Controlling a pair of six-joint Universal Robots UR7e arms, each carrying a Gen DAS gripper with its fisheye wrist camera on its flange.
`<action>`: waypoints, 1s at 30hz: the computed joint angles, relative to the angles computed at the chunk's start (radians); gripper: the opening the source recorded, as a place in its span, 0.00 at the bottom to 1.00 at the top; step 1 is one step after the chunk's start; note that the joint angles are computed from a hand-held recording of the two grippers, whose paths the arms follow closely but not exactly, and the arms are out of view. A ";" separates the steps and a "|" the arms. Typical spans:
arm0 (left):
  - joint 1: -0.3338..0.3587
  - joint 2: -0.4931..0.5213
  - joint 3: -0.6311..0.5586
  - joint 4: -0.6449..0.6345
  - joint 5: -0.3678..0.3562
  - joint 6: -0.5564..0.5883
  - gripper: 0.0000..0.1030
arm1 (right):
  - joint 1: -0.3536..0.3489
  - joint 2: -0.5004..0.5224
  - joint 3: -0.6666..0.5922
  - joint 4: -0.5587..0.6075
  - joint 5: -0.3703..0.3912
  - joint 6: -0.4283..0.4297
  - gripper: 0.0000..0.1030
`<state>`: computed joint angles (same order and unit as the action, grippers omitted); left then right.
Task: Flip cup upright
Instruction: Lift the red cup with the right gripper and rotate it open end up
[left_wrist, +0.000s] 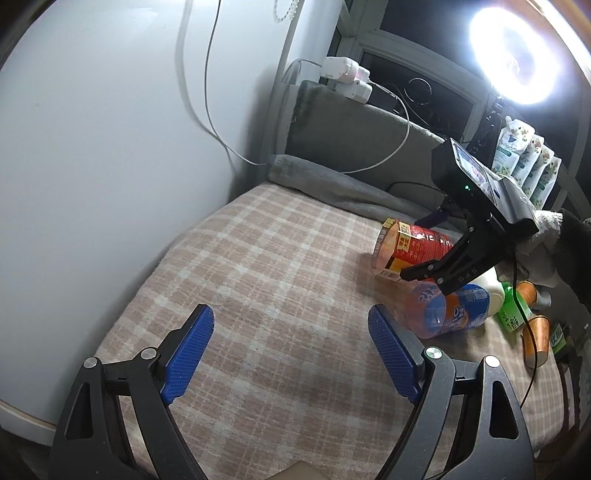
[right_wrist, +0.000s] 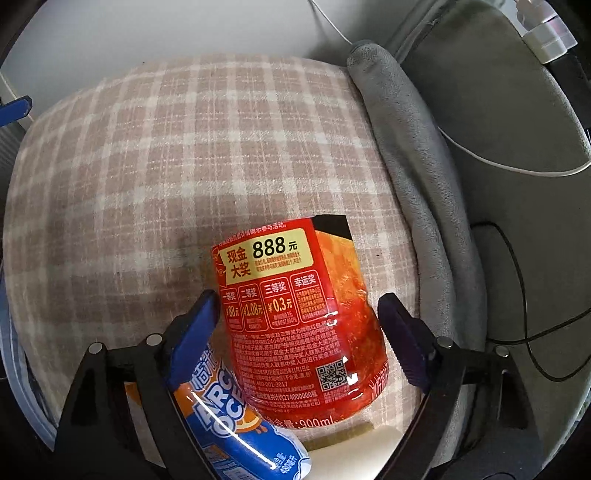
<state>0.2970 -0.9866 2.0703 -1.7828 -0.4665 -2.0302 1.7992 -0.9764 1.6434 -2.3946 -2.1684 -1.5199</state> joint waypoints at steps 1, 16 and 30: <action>0.000 -0.001 0.000 0.000 0.001 0.000 0.83 | -0.002 -0.004 0.001 -0.005 0.008 0.005 0.85; -0.018 0.024 -0.039 0.039 0.018 0.009 0.83 | -0.019 -0.109 -0.048 0.065 0.240 0.166 0.80; -0.058 0.065 -0.072 -0.046 0.057 0.147 0.83 | -0.124 -0.398 -0.013 0.292 0.497 0.340 0.80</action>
